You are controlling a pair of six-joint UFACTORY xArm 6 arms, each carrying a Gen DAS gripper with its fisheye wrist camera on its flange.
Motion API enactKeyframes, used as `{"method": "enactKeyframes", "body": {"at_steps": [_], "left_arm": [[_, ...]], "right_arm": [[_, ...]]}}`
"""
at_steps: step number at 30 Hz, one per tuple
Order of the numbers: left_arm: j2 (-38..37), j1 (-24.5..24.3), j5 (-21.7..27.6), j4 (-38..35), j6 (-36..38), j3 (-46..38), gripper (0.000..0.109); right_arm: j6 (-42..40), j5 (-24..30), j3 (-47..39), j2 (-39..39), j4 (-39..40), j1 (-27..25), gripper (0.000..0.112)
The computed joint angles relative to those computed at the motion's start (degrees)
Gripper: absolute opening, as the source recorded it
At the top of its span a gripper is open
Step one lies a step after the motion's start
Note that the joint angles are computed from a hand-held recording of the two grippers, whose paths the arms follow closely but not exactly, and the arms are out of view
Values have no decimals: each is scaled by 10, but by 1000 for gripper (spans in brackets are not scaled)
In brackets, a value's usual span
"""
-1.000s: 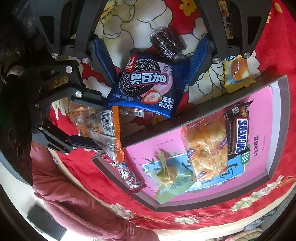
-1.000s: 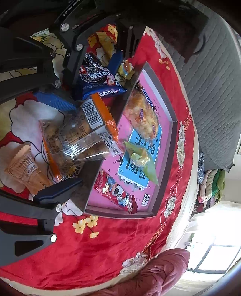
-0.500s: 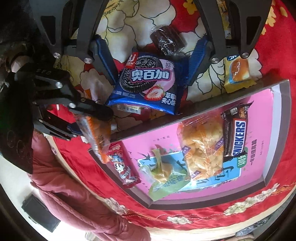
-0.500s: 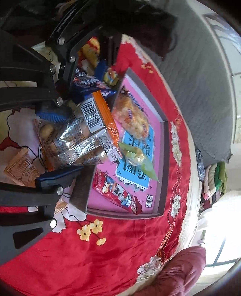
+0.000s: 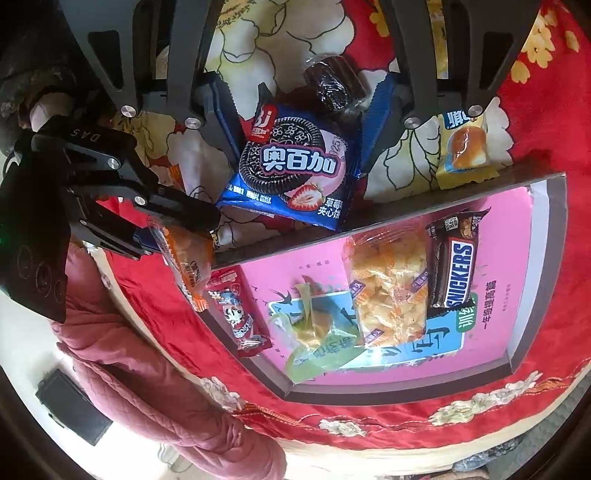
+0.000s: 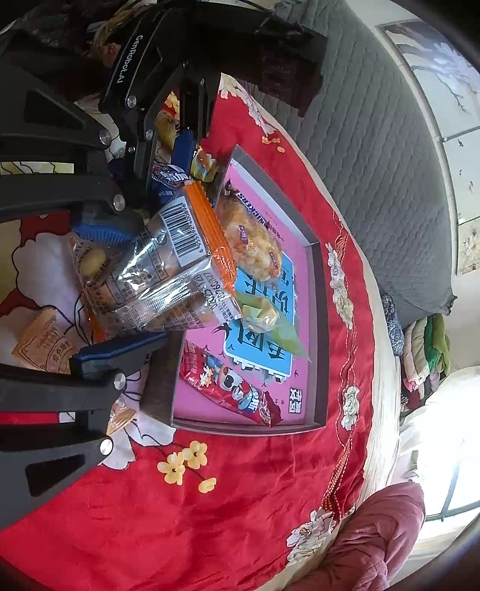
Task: Organize snacks
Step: 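Lift nut bag with right tool while left lifts blue cookie pack toward box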
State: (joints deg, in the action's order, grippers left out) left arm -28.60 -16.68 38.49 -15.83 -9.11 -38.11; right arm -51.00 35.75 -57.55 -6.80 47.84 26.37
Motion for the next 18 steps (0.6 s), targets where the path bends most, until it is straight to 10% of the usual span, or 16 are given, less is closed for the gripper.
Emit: {"method": "enactKeyframes", "body": {"at_steps": [18], "left_arm": [[39,12,16,-85,58,-29,63]], "right_arm": [[9,-6,2,0,-9,3,44]]}}
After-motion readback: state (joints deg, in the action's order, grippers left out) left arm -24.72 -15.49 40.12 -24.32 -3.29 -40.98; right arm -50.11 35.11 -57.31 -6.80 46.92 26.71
